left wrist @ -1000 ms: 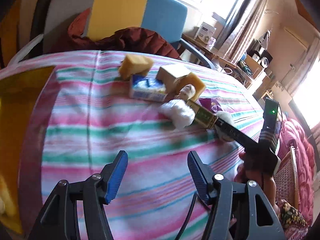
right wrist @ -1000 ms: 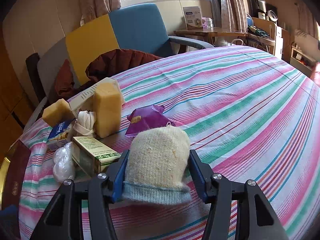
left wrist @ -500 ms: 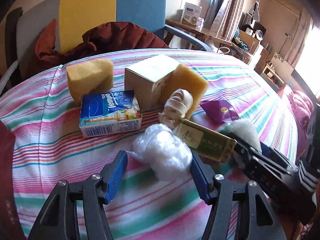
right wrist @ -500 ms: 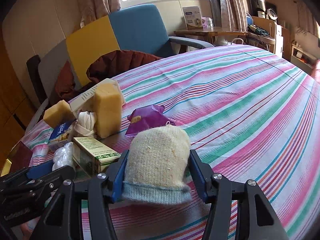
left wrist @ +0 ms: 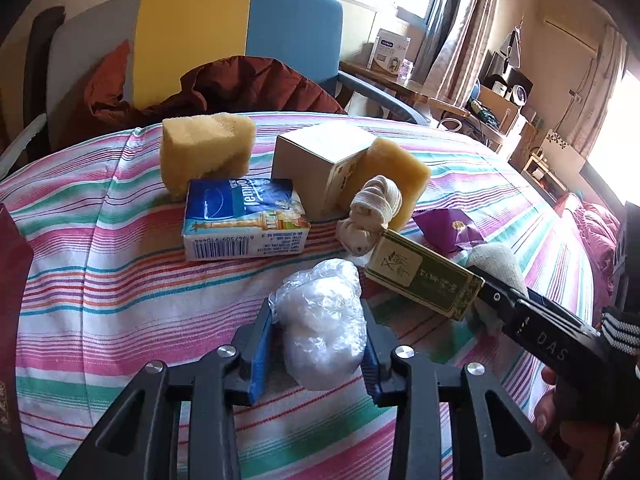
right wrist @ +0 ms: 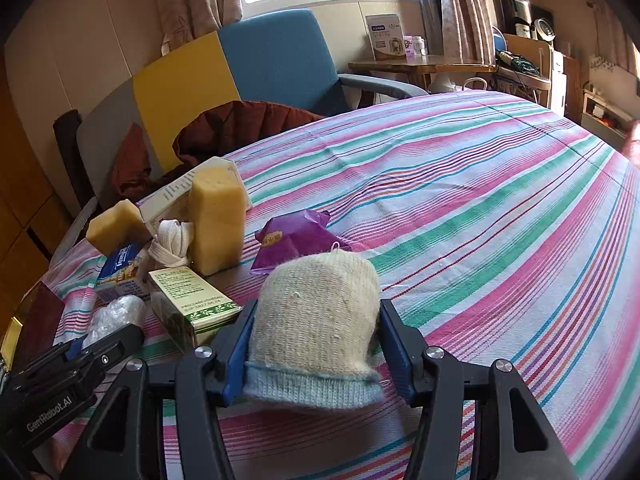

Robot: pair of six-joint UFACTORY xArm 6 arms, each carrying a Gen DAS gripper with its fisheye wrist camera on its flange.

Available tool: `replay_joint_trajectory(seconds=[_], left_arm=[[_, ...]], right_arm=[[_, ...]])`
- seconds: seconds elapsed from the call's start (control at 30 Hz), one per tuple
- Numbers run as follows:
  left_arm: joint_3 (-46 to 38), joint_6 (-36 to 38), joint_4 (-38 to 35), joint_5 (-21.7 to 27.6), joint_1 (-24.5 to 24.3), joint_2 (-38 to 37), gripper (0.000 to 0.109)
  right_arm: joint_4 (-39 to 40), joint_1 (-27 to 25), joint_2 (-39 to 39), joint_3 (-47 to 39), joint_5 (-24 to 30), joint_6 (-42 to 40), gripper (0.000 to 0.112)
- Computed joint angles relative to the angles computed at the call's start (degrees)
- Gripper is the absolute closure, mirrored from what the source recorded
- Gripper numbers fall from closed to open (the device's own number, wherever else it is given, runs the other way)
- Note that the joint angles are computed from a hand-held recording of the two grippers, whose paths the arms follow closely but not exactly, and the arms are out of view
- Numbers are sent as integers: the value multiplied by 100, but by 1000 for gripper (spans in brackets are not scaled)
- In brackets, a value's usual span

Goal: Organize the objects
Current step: 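Grasp the plastic-wrapped bundle with left tool while right tool grasps the knitted sock, then carry the plastic bundle into the gold tray with the left tool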

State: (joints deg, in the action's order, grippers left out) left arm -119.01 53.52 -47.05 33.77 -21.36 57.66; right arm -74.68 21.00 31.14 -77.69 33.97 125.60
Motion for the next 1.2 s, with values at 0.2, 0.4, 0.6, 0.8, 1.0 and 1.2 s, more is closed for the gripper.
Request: replay_joint_trajectory(seconds=[0.2, 0.4, 0.6, 0.8, 1.0, 1.2], left_arm=[[676, 587, -653, -259, 107, -383, 72], [972, 769, -1008, -256, 202, -568, 72], [1362, 1037, -1449, -197, 293, -822, 72], [1824, 1268, -1717, -228, 353, -1128, 72], [2448, 1591, -2116, -12, 603, -1664, 72], [2951, 1882, -2369, 20, 857, -2142, 72]], right_arm=[[-93, 196, -76, 6, 529, 131, 55], [-567, 465, -215, 70, 1072, 390, 55], [-1339, 657, -112, -169, 1021, 112, 55], [-1590, 585, 335, -747, -31, -752, 55], [-1234, 688, 539, -968, 22, -1389, 55], [-998, 664, 552, -961, 49, -1491, 55]])
